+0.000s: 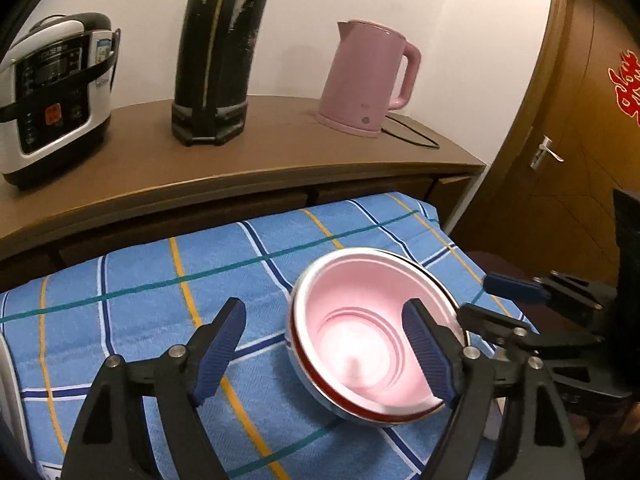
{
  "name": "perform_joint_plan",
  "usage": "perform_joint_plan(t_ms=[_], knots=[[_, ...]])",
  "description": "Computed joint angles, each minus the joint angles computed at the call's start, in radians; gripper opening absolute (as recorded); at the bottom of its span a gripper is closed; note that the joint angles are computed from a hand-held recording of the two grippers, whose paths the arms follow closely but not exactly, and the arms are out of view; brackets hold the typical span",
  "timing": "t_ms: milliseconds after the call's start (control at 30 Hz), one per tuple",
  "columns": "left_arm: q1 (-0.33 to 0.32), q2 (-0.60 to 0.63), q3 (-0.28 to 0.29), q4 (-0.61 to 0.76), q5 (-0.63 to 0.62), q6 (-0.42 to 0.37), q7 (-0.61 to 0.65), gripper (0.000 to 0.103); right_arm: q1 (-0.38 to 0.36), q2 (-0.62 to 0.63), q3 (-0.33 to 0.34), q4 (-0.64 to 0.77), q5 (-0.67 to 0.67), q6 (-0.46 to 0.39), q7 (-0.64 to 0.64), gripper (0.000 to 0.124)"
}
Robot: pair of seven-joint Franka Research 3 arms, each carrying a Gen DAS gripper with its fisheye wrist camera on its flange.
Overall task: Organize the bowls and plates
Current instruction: 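Open both grippers and release the pink bowl rim, then move both grippers to the white enamel bowl and grasp its rim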
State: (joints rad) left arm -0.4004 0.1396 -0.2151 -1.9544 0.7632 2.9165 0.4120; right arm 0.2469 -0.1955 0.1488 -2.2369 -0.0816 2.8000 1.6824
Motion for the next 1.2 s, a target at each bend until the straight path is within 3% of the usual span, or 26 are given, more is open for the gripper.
perform_joint_plan(t_ms=[267, 533, 633, 767, 1033, 1100, 1200], knots=[[0.013, -0.041, 0.036, -0.038, 0.162, 0.053, -0.247, 0.082, -0.017, -0.115, -0.022, -0.113, 0.075, 0.03, -0.03, 0.05], [0.017, -0.089, -0.001, -0.027, 0.474, -0.01, -0.534, 0.082, -0.06, -0.277, -0.04, -0.257, 0.144, 0.029, -0.08, 0.05], [0.011, -0.11, -0.041, -0.037, 0.456, -0.063, -0.5, 0.082, -0.073, -0.326, -0.05, -0.307, 0.164, 0.006, -0.109, 0.046], [-0.014, -0.113, -0.084, -0.045, 0.424, -0.075, -0.442, 0.082, -0.069, -0.349, -0.072, -0.346, 0.211, -0.008, -0.149, 0.037], [-0.089, -0.036, -0.105, 0.003, 0.337, -0.105, -0.305, 0.082, -0.04, -0.359, -0.091, -0.374, 0.292, 0.009, -0.215, 0.03], [-0.102, -0.017, -0.101, 0.012, 0.302, -0.088, -0.264, 0.077, -0.032, -0.359, -0.092, -0.377, 0.31, 0.012, -0.226, 0.029], [-0.108, 0.01, -0.098, 0.019, 0.195, -0.049, -0.17, 0.061, -0.017, -0.354, -0.097, -0.379, 0.335, 0.01, -0.247, 0.026]])
